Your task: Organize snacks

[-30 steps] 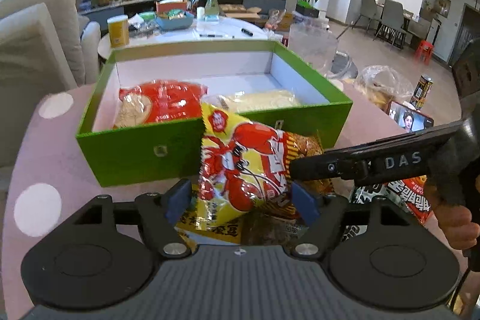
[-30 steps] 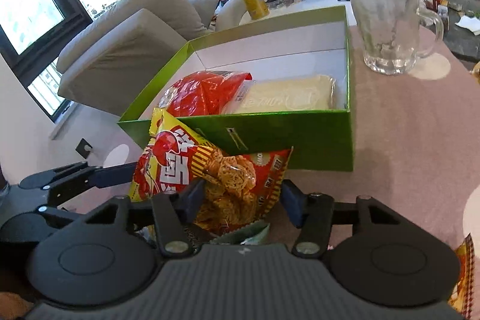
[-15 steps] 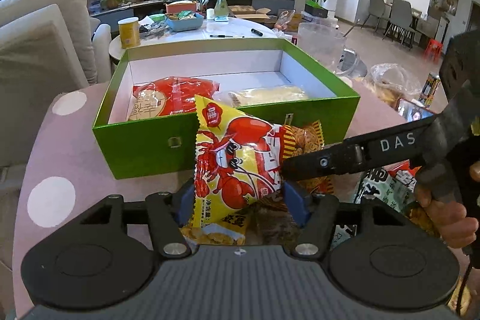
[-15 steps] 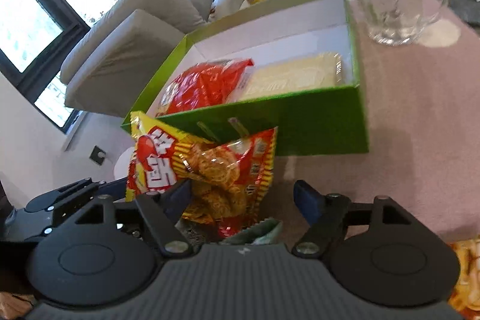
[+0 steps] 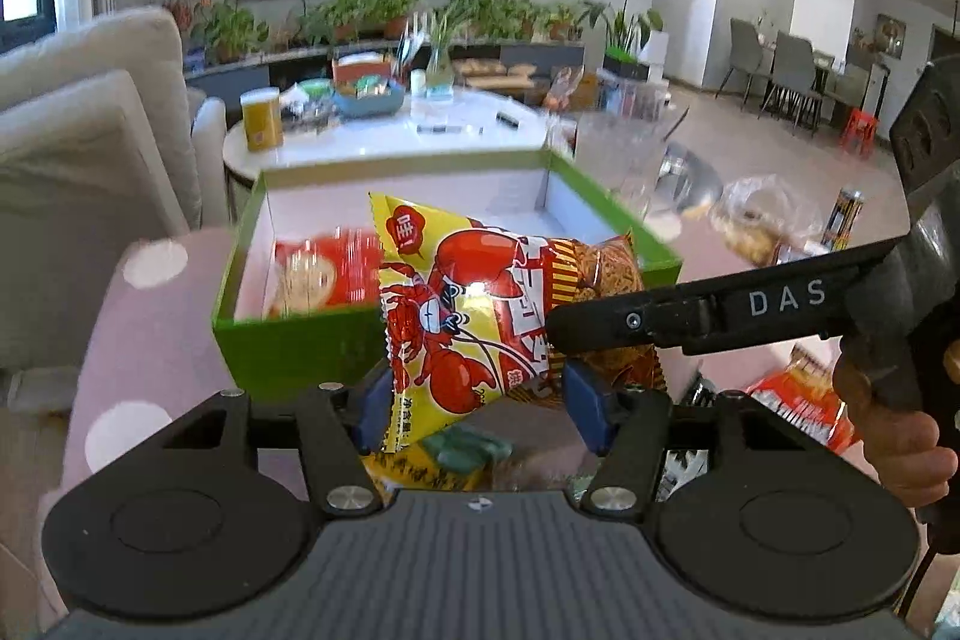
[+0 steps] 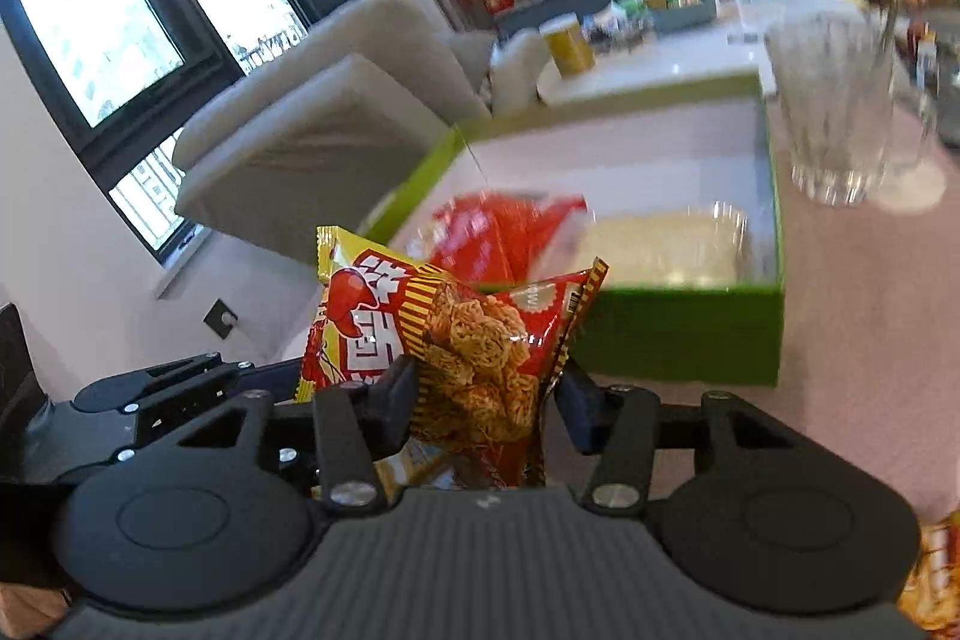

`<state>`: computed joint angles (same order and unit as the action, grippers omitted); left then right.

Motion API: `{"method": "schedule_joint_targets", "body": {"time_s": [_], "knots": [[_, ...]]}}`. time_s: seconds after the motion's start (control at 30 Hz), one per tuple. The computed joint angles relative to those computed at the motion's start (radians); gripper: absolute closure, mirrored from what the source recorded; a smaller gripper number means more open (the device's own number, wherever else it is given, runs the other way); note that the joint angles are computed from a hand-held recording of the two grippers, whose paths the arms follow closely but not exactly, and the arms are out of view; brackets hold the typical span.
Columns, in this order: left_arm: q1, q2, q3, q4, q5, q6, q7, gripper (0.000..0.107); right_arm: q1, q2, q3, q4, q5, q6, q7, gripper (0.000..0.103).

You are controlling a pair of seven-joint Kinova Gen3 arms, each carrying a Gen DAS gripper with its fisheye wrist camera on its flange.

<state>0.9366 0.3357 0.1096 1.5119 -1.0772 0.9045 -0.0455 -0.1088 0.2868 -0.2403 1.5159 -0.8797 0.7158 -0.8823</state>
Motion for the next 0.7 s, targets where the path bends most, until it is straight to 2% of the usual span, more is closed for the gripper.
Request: {"method": "schedule_joint_targets", "body": {"time_s": [0.2,0.4,0.7], "knots": [[0.023,-0.019,0.001,-0.006,-0.074,0.015,0.055,0.052,-0.008,-0.059,0.007,0.025,-0.015,-0.054,0.023,0.074],[0.024,-0.016,0.012,-0.034,-0.115,0.034,0.049,0.052,-0.018,-0.077,0.015,0.024,-0.024,-0.094,0.051,0.074],[-0.003,0.028,-0.009,-0.118,-0.093,0.01,-0.029,0.052,-0.013,-0.042,0.015,-0.026,-0.009,-0.119,0.055,0.074]]}}
